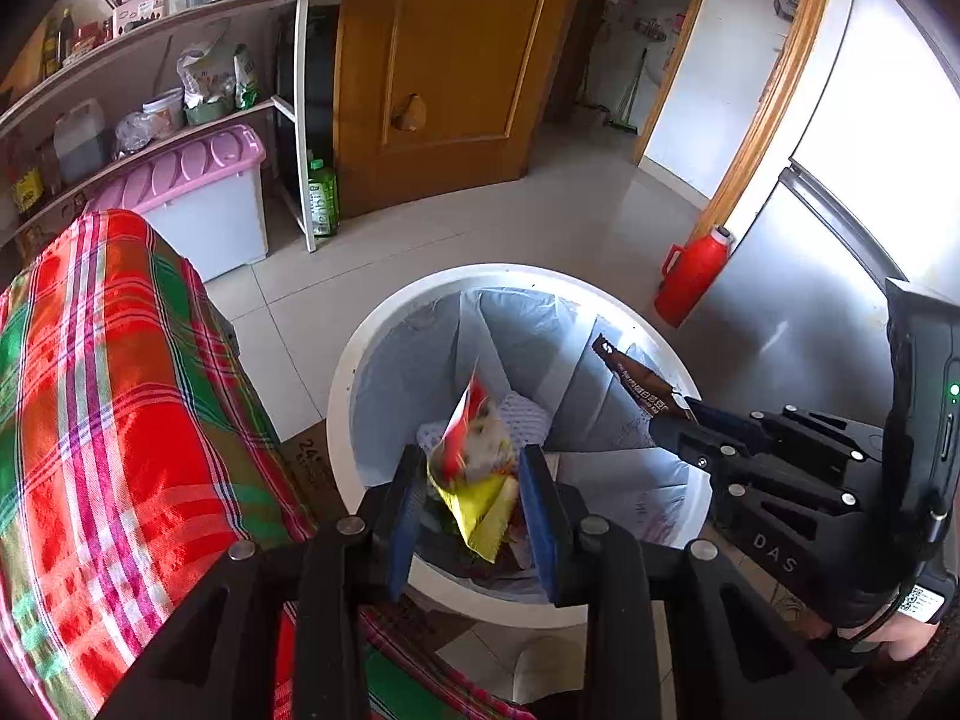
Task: Collect trash
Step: 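Open the left tool over the bin while the right tool releases the brown wrapper, then move both tools back over the table toward the red bag and beige packet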
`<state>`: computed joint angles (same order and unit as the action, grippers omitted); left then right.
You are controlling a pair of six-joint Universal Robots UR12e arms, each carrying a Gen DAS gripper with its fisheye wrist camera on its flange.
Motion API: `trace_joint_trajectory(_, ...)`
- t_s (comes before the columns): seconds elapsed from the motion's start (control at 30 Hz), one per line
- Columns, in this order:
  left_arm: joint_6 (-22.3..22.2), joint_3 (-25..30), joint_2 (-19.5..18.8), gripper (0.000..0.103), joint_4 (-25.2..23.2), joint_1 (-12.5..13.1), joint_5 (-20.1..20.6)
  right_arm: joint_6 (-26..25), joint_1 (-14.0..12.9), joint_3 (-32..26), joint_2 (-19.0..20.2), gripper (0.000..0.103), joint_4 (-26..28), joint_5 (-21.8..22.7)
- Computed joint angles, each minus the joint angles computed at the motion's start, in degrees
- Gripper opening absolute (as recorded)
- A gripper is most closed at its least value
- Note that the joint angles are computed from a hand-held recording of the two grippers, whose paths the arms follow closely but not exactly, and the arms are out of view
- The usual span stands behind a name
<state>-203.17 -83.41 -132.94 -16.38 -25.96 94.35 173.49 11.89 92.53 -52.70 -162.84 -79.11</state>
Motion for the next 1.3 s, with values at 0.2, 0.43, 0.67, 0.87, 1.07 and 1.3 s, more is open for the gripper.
trace_joint_trajectory(0.2, -0.34, -0.41, 0.18, 0.038, 0.98, 0.15, 0.02, 0.67, -0.03, -0.05, 0.02, 0.048, -0.36, -0.22)
trace_joint_trajectory(0.43, 0.08, -1.84, 1.42, 0.038, 2.61, -0.02, 1.69, 1.07, 0.08, 0.80, -0.98, 0.048, -1.81, -0.53)
trace_joint_trajectory(0.67, -0.87, -5.26, 3.86, 0.038, 5.19, 0.17, 3.70, 1.63, 0.63, 1.86, -2.26, 0.048, -3.68, -0.53)
trace_joint_trajectory(0.87, -2.19, -9.72, 6.79, 0.044, 9.27, 0.52, 5.04, 0.78, 1.58, 3.01, -3.65, 0.048, -6.44, 1.37)
trace_joint_trajectory(1.07, -3.68, -14.51, 9.86, 0.044, 13.37, 0.82, 7.81, 0.14, 3.15, 3.34, -4.30, 0.048, -8.84, 3.50)
trace_joint_trajectory(1.3, -6.68, -19.41, 13.09, 0.045, 15.65, 2.03, 11.53, -1.39, 5.61, 2.19, -3.96, 0.048, -9.21, 5.14)
